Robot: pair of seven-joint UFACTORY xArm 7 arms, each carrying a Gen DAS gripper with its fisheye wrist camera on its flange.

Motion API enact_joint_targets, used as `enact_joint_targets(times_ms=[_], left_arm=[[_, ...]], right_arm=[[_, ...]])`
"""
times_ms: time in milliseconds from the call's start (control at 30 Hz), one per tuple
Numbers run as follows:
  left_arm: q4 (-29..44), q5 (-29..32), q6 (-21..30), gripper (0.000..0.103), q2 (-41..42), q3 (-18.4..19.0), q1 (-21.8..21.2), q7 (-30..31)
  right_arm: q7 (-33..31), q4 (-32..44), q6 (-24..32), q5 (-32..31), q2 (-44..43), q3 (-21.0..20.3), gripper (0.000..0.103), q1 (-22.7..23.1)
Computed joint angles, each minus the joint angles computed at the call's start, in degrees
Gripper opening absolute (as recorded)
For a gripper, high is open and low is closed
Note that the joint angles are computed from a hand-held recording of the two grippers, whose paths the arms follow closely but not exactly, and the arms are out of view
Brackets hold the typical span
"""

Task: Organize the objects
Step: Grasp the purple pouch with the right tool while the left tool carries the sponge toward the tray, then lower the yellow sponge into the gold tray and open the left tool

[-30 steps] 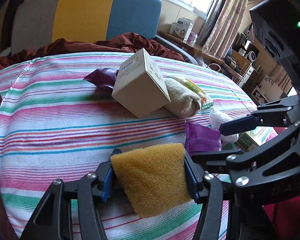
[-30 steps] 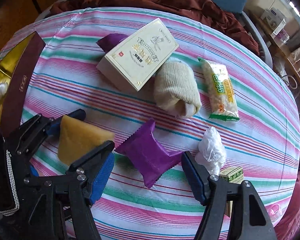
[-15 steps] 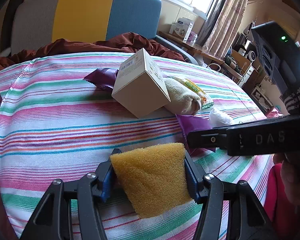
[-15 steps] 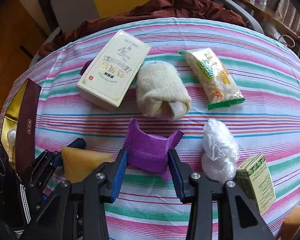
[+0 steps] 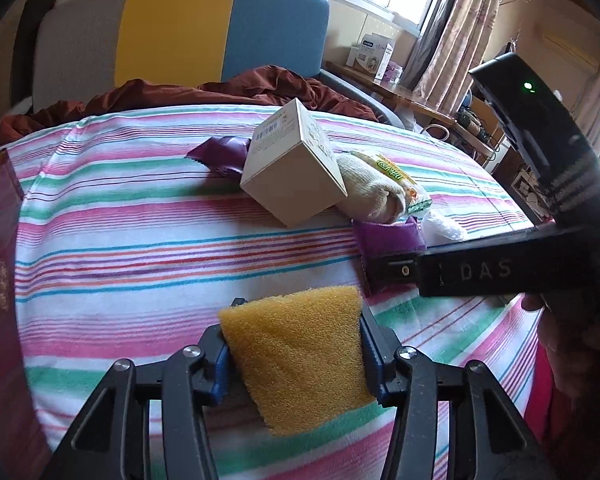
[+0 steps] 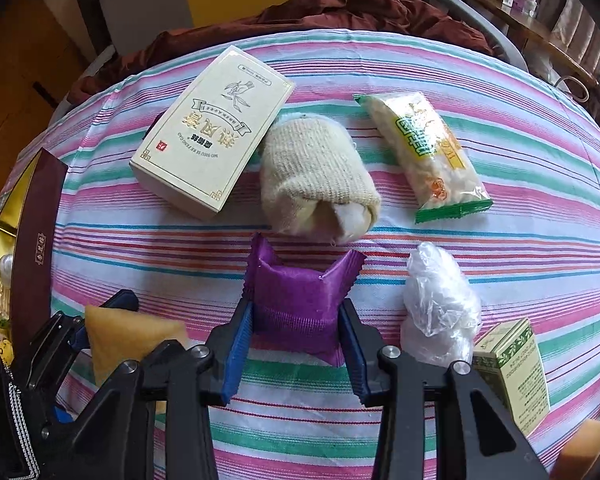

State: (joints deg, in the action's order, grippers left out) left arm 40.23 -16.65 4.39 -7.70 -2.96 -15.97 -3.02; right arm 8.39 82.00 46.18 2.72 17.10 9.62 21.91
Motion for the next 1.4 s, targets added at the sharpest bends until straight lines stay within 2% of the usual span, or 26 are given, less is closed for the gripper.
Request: enact_joint_targets(times_ms=[133, 233, 367, 467, 567, 667, 767, 900, 1133, 1400], left_arm=[[-3.7, 7.4, 2.4, 0.052, -5.5, -2.8, 4.1, -6.0], [-6.5, 7.9, 4.5, 0.052, -11.3, -0.7, 3.0, -5.1], [-8.3, 8.6, 9.1, 0.052, -19.6, 2.3, 4.1, -3.8], [-7.6, 10.7, 13.7, 0.053, -24.0, 3.3, 8.5, -3.5], [-5.9, 11.7, 17.9, 0.053, -25.8, 6.0, 13.1, -2.8], [-4.3, 13.1, 21.1, 0.053, -25.9, 8.2, 18.7, -2.4], [-3.0, 16.9, 22.3, 0.053, -23.9, 8.0, 25.3, -3.2], [-0.7, 22.1, 22.9, 0.053, -18.8, 7.6, 32.0, -4.7], [4.8, 27.6, 24.5, 0.055, -8.6, 7.8, 35.9, -9.0], [8.9, 31.7, 26.0, 0.061, -2.7, 9.0, 36.0, -12.5]], right_arm=[[-0.1, 0.0, -0.2, -0.5, -0.1, -0.1, 0.042, 0.1], [0.0, -0.1, -0.3, -0.8, -0.2, -0.2, 0.041, 0.2], [0.7, 0.4, -0.1, -1.5, 0.0, -0.2, 0.041, 0.6], [0.9, 0.1, -0.3, -1.8, -0.1, -0.2, 0.041, 0.7], [1.0, 0.3, -0.2, -2.2, -0.1, -0.2, 0.041, 0.8], [1.1, 0.5, -0.1, -2.6, 0.0, -0.3, 0.041, 0.9], [1.3, 0.8, 0.1, -2.9, 0.2, -0.3, 0.041, 1.0], [1.2, 0.9, 0.1, -2.9, 0.2, -0.3, 0.041, 1.0], [0.8, 1.3, 0.2, -2.6, 0.6, -0.3, 0.041, 0.7], [0.5, 1.3, 0.3, -2.5, 0.6, -0.4, 0.041, 0.5]])
